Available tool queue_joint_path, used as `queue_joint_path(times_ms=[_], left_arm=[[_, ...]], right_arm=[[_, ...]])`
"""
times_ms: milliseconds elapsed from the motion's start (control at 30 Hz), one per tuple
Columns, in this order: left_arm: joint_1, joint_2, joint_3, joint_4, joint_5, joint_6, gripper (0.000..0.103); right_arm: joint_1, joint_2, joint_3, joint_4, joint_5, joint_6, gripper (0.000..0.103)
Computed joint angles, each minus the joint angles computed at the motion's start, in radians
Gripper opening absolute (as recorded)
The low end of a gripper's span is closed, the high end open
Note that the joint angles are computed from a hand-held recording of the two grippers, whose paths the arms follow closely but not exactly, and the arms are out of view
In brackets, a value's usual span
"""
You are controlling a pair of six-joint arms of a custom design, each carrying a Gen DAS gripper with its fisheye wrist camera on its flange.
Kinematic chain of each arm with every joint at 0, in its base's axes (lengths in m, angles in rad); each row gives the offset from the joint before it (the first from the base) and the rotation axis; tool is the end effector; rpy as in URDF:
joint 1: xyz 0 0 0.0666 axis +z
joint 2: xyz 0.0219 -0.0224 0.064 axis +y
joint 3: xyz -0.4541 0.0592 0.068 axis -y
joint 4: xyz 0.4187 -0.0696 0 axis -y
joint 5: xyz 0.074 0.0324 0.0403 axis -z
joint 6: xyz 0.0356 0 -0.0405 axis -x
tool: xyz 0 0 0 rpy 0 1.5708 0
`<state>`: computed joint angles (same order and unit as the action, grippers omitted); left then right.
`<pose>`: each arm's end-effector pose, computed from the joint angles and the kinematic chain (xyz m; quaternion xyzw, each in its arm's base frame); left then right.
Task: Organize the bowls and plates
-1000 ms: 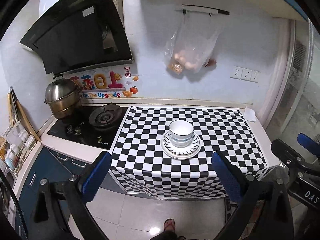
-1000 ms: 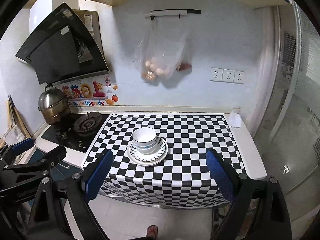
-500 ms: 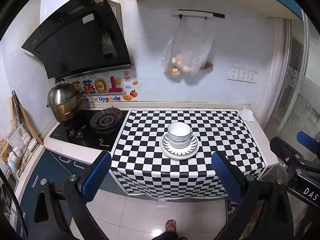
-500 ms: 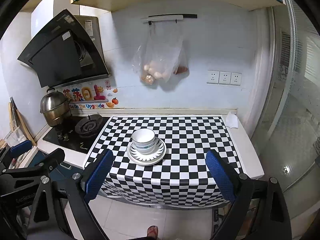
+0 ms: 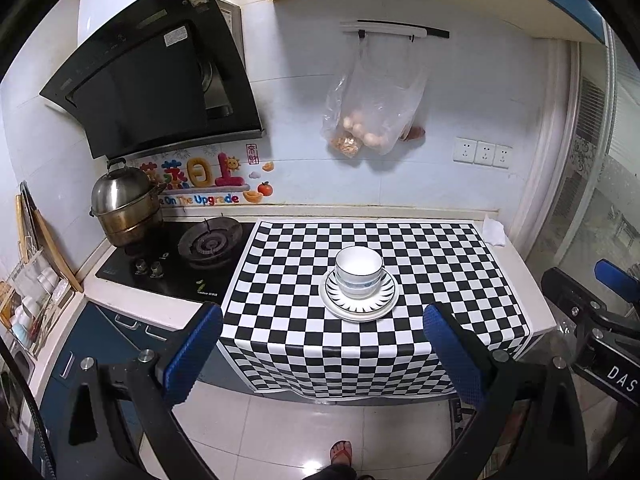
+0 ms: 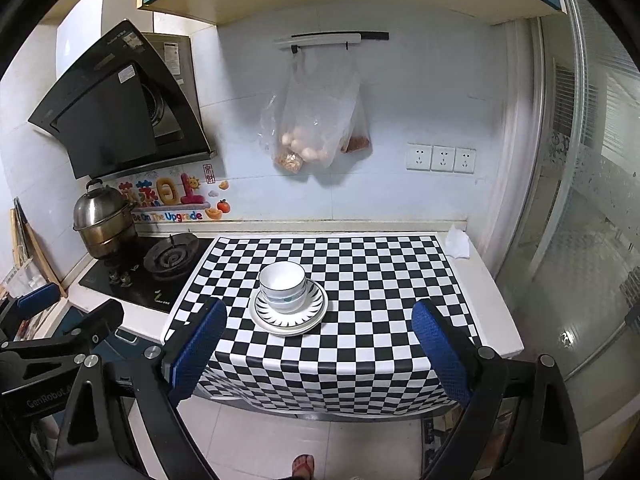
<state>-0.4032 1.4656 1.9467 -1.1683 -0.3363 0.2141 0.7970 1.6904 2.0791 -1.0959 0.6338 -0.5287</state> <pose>0.4607 -0.1842 0.7147 0.0129 0.8940 0.0161 0.4476 0.4410 0.4206 0.6652 0.0138 0.8727 0.0216 0.4876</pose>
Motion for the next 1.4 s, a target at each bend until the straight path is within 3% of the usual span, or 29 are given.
queue_joint_path(times_ms=[1000,1400], left_arm=[[0.045,-0.004,-0.028,0.001,0.039,0.023,0.103],[0.025,-0.021,-0.040,0.010,0.005,0.042,0.103]], right_arm=[[0.015,0.075,0.099,-0.075,0.029,-0.006,0.096],[0.018,0.070,0.093,-0.068,0.015,0.011,0.096]])
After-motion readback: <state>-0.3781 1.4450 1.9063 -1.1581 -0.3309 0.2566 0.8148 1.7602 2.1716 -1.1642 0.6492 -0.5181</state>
